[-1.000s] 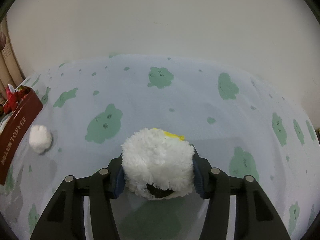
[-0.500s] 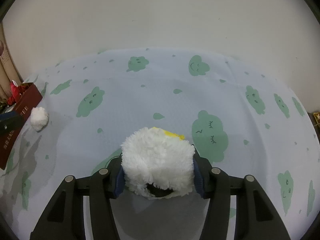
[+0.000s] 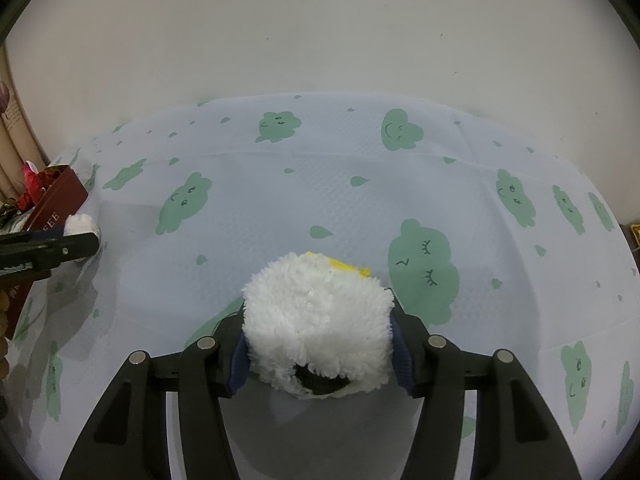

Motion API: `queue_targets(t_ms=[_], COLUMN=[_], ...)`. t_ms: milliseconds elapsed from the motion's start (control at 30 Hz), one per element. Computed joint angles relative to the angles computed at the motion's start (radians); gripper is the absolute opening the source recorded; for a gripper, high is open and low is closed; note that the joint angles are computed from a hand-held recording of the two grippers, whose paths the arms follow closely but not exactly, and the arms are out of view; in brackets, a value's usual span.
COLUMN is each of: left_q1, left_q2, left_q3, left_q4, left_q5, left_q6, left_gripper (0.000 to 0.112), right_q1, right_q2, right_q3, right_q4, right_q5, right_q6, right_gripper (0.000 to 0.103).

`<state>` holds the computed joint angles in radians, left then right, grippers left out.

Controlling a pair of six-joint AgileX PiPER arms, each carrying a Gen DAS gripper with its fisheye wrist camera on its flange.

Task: Organize soft objects
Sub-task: 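Grasp the small white cotton ball with the left tool and drop it into the tin, then carry the fluffy pompom over the tin and release it with the right tool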

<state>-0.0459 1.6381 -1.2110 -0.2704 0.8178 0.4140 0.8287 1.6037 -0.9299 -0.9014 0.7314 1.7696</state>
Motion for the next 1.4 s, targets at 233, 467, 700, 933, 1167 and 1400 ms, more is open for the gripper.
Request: queue_targets(t_ms=[233, 467, 700, 933, 1167, 1400], left_q1=[0.013, 0.062, 0.253, 0.511, 0.688, 0.750], left_q2=[-0.066, -0.195, -0.278, -0.227, -0.136, -0.112], left_q3=[0.052, 0.056, 0.005, -0.085, -0.184, -0.153], left_q4=[-0.039, -0.044, -0.096, -0.157, -0.194, -0.219], left_q5=[-0.039, 0.036, 0.147, 0.222, 0.261, 0.270], left_q6=[0.071, 0.139, 0.276, 0.418, 0.484, 0.569], left_gripper=[0.024, 0.024, 0.024, 0.024, 0.024, 0.024], right_q1=[0.000, 0.003, 0.003, 0.008, 0.015, 0.031], right_q2=[0.002, 0.008, 0.013, 0.019, 0.024, 0.000], right_q3=[-0.002, -0.006, -0.011, -0.021, -0.034, -0.058], right_q4=[0.001, 0.003, 0.006, 0.009, 0.014, 0.012], right_q5=[0.002, 0.008, 0.015, 0.028, 0.053, 0.066], right_q6=[-0.002, -0.005, -0.014, -0.019, -0.025, -0.007], right_gripper=[0.056, 0.056, 0.056, 0.055, 0.053, 0.053])
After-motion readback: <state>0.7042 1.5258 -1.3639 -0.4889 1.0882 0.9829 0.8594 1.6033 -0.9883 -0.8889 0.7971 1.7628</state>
